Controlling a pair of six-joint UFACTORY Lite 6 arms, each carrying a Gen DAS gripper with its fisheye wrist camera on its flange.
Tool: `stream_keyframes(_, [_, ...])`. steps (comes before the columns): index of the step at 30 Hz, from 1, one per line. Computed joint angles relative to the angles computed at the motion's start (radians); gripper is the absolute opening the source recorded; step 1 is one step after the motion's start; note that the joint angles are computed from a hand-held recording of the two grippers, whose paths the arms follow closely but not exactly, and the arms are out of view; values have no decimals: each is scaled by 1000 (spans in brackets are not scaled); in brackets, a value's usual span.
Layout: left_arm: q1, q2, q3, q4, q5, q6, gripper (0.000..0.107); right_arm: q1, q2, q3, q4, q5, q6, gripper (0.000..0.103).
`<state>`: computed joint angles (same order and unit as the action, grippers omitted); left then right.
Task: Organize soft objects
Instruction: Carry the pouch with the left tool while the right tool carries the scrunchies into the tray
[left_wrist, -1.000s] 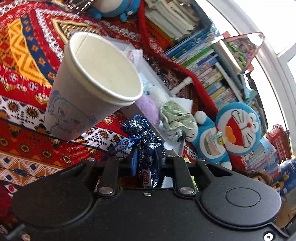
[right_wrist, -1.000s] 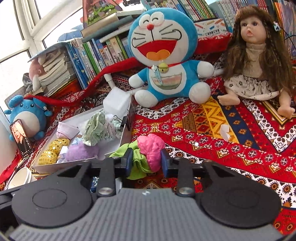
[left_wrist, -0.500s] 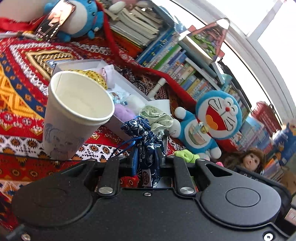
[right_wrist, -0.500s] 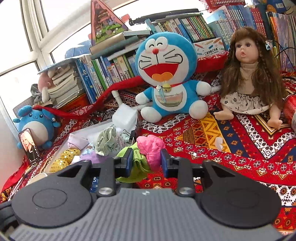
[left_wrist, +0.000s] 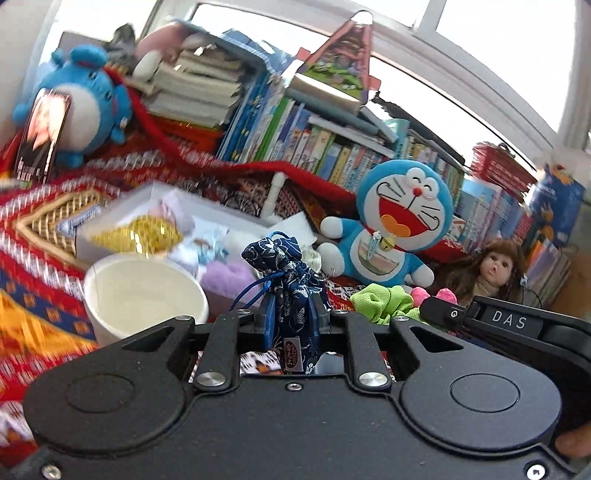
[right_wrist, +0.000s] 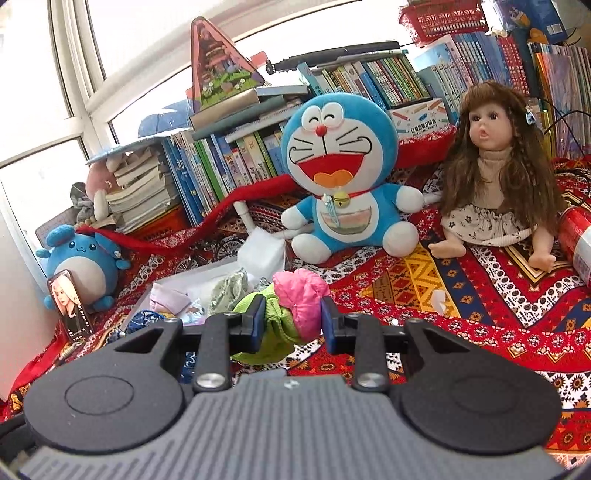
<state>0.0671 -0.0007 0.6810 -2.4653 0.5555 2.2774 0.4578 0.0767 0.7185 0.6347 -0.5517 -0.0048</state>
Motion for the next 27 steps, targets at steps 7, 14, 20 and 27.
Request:
stream_keyframes(7, [216, -1, 157, 475, 87, -287, 17, 38, 13, 58, 45, -2, -58, 36])
stream_keyframes(14, [363, 150, 472, 803, 207, -501, 17, 67, 82, 188, 77, 27, -120, 36])
stream_keyframes(20, [428, 335, 752, 949, 278, -643, 17, 85, 175, 337, 125, 65, -192, 36])
stream_keyframes(27, [438, 508, 977, 1010, 252, -663, 17, 88, 298, 520, 177, 126, -271, 36])
